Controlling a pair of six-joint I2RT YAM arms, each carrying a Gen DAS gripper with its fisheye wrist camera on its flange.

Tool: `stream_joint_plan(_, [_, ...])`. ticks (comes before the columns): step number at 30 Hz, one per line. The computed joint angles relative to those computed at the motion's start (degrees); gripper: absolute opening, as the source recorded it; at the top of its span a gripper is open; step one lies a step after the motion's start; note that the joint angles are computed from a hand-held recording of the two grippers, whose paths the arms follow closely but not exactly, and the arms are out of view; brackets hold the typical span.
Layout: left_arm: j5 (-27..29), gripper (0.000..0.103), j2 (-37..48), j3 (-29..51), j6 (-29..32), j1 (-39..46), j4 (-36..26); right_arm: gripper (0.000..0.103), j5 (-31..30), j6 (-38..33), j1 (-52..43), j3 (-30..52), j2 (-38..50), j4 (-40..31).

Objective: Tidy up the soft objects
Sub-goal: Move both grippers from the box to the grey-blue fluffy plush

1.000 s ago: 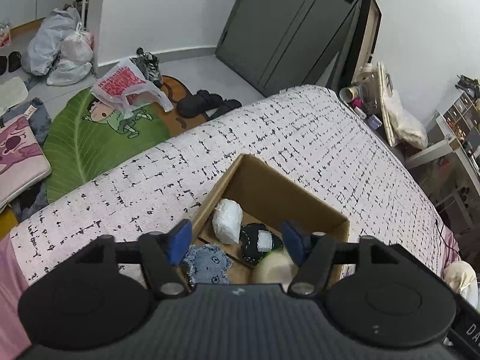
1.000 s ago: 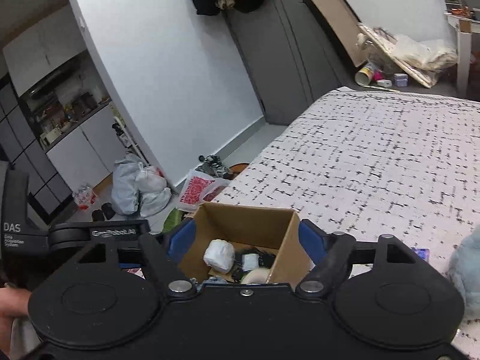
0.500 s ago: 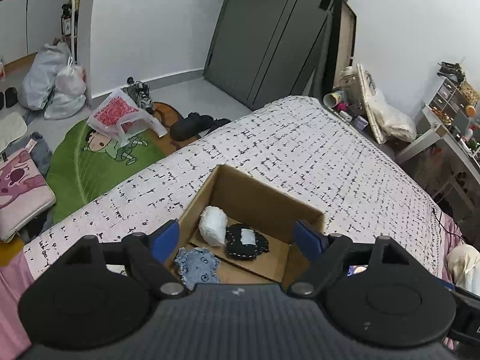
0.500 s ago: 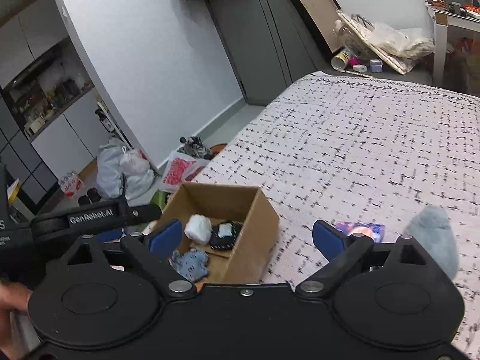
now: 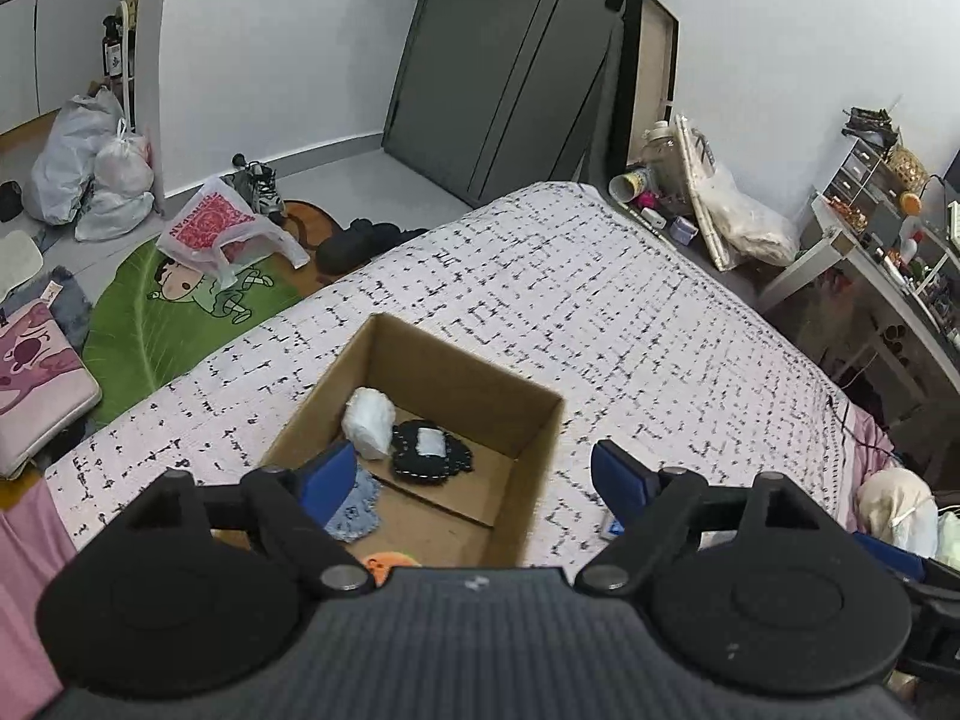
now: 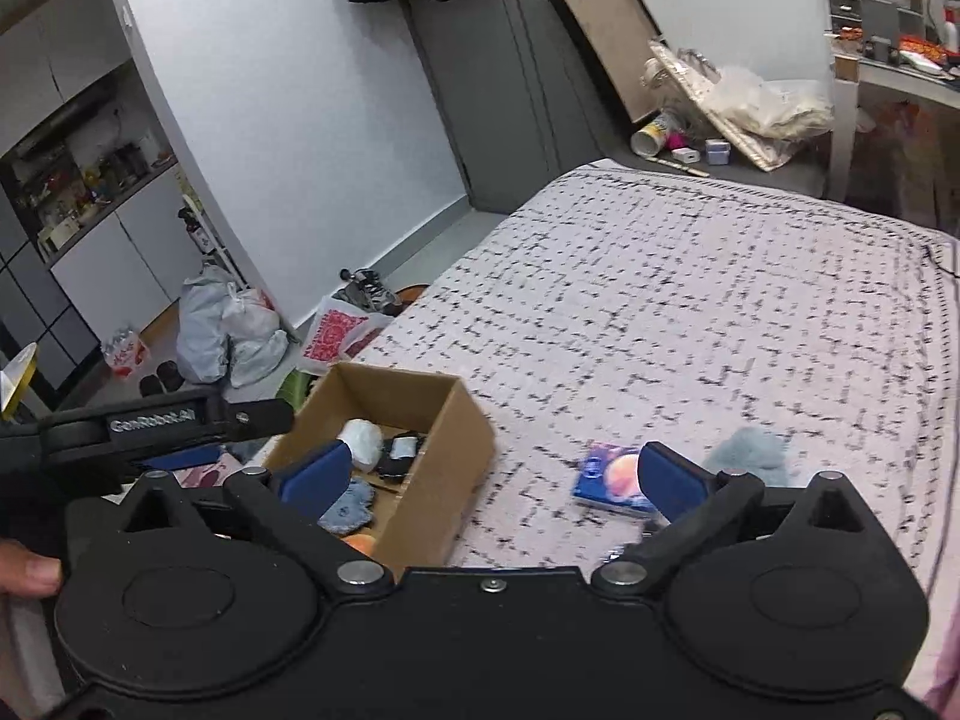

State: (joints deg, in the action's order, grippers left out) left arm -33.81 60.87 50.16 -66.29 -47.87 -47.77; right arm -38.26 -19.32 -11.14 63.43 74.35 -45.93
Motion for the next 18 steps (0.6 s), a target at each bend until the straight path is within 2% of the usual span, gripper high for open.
stream_joint_plan(11, [-2.4, 0.086, 9.9, 10.0, -4.3, -5.4, -4.1, 0.103, -5.0, -9.3, -11.6, 11.3, 9.0, -9.4])
stream_joint_plan(15, [-2.9, 0.086, 13.3, 13.0, -4.5, -6.4, -4.1, 0.103, -5.5, -9.6, -13.6, 15.9, 13.7, -11.8])
stream_joint_plan(18, [-2.7, 0.086, 16.0, 14.9, -4.6, -6.6, -3.6, 0.103, -7.2, -9.0, -15.0, 16.7, 16.1, -10.8])
